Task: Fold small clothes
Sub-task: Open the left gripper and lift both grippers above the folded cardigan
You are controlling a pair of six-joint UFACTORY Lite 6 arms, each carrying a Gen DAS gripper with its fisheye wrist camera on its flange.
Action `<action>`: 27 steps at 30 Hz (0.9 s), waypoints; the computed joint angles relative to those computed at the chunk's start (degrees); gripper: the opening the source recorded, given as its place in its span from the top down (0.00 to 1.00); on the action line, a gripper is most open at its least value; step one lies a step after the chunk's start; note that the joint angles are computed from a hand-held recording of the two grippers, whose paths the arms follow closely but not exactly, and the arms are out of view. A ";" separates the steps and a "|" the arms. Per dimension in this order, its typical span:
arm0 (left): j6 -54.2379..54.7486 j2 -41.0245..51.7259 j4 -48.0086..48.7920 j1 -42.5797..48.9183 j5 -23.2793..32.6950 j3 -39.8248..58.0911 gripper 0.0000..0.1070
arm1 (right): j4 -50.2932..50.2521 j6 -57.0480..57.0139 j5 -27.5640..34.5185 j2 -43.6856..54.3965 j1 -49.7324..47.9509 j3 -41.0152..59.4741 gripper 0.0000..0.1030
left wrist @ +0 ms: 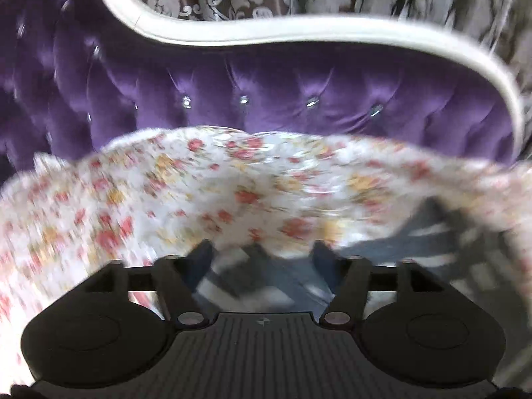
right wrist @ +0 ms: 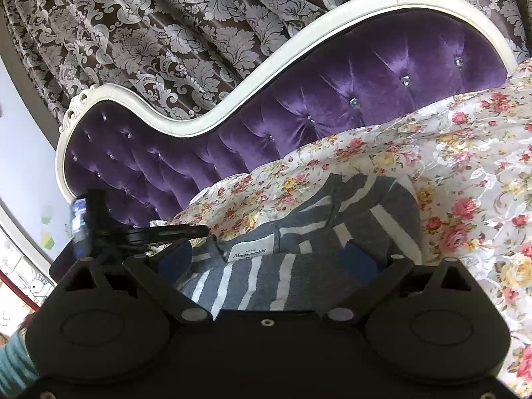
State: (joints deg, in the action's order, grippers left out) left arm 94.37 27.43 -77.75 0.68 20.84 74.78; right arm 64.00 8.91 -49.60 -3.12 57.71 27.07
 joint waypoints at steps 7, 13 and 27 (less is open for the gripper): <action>2.97 -28.06 2.32 10.71 13.36 -25.12 0.24 | 5.08 -4.19 -1.56 -2.84 4.20 -1.90 0.00; 1.13 -47.25 13.63 29.28 32.29 -37.83 0.22 | 17.70 -11.53 -6.61 -5.37 15.57 -2.00 0.00; 25.70 -57.19 34.41 72.00 53.25 -55.09 0.22 | 56.27 -18.37 -14.52 4.85 51.40 12.04 0.00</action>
